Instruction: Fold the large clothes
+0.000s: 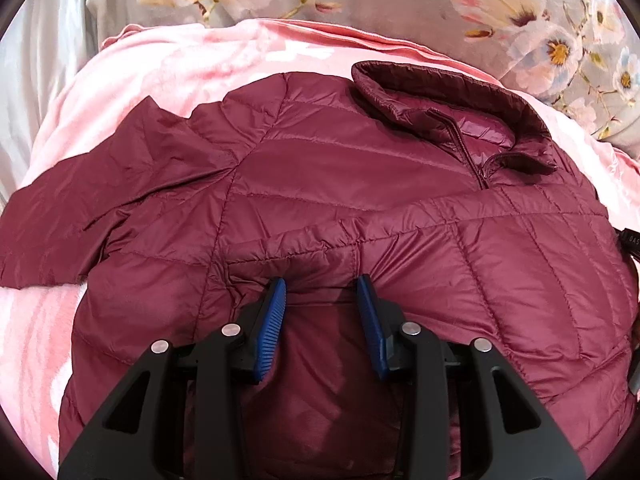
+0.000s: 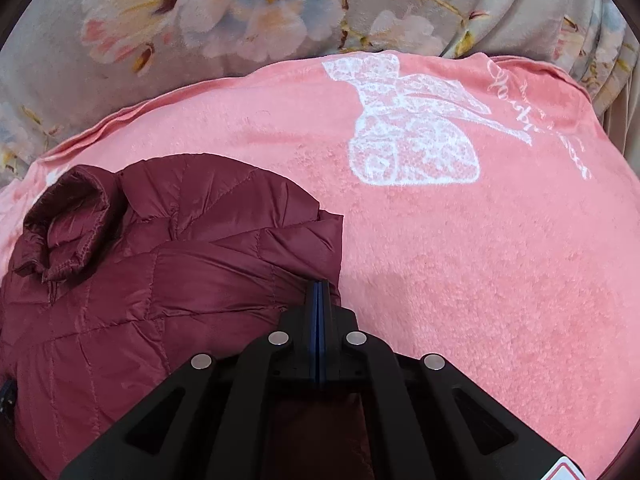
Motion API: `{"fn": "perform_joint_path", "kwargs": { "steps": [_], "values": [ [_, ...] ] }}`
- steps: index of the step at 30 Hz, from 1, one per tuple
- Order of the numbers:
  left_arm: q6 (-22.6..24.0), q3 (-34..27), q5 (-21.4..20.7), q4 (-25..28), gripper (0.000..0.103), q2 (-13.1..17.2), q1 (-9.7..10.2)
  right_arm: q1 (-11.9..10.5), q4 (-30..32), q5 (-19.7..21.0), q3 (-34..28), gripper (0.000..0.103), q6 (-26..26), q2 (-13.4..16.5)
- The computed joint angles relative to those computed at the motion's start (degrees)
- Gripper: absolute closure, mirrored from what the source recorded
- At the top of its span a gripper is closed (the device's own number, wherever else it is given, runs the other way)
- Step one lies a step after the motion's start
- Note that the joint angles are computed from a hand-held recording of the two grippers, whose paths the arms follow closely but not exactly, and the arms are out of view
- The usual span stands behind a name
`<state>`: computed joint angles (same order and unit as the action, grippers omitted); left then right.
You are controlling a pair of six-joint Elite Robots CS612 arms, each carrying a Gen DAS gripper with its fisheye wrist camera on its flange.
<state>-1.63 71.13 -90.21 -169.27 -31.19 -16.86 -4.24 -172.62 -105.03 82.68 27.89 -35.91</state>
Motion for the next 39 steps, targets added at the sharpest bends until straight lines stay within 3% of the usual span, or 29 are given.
{"fn": "perform_joint_path", "kwargs": {
  "steps": [2,6,10,12,16,20,23,25,27,28,31,35,39],
  "values": [
    [-0.63,0.27,-1.05,0.06,0.067,-0.38,0.40,1.15,0.55,-3.52,0.79,0.100,-0.23,-1.15],
    [-2.20,4.68,-3.06,-2.72,0.064,-3.45,1.96,3.48,-8.71,4.88,6.88,0.100,-4.81,-4.68],
    [-2.80,8.24,-6.47,-1.87,0.061,-5.78,3.23,6.99,-9.44,12.45,7.60,0.100,-8.38,-4.36],
    [-1.73,9.08,-7.82,-0.14,0.061,-6.19,3.34,8.38,-7.92,14.10,6.44,0.101,-9.50,-3.42],
    [-0.93,9.84,-7.56,0.09,0.061,-6.04,3.27,9.87,-3.78,12.72,3.80,0.101,-9.00,-1.48],
    [-0.45,9.78,-6.88,-1.36,0.060,-5.35,3.11,10.02,-3.98,11.54,3.48,0.103,-8.14,-0.73],
    [-0.75,9.93,-8.28,-1.76,0.060,-5.54,3.59,11.06,-2.77,7.44,2.37,0.103,-10.10,-0.31],
    [-3.88,9.96,-11.29,-3.11,0.057,-5.89,5.16,11.82,-1.76,4.45,1.59,0.103,-11.56,-0.07],
    [-9.40,9.70,-13.41,-5.70,0.039,-6.16,7.67,12.06,-2.79,3.51,2.26,0.103,-11.83,-0.41],
    [-12.80,9.41,-13.02,-7.27,0.030,-6.19,9.10,12.10,-4.26,3.64,3.35,0.102,-11.19,-1.04],
    [-19.34,7.55,-6.85,-9.48,0.020,-5.59,12.46,12.19,-8.76,5.67,6.74,0.097,-9.63,-3.00],
    [-27.49,1.60,1.26,-4.77,0.020,-2.75,16.47,13.04,-11.07,7.50,9.70,0.096,-8.66,-4.43],
    [-34.16,-6.14,-0.34,2.16,0.021,1.45,19.75,14.18,-10.54,7.23,10.42,0.096,-9.15,-4.31]
  ]
}}
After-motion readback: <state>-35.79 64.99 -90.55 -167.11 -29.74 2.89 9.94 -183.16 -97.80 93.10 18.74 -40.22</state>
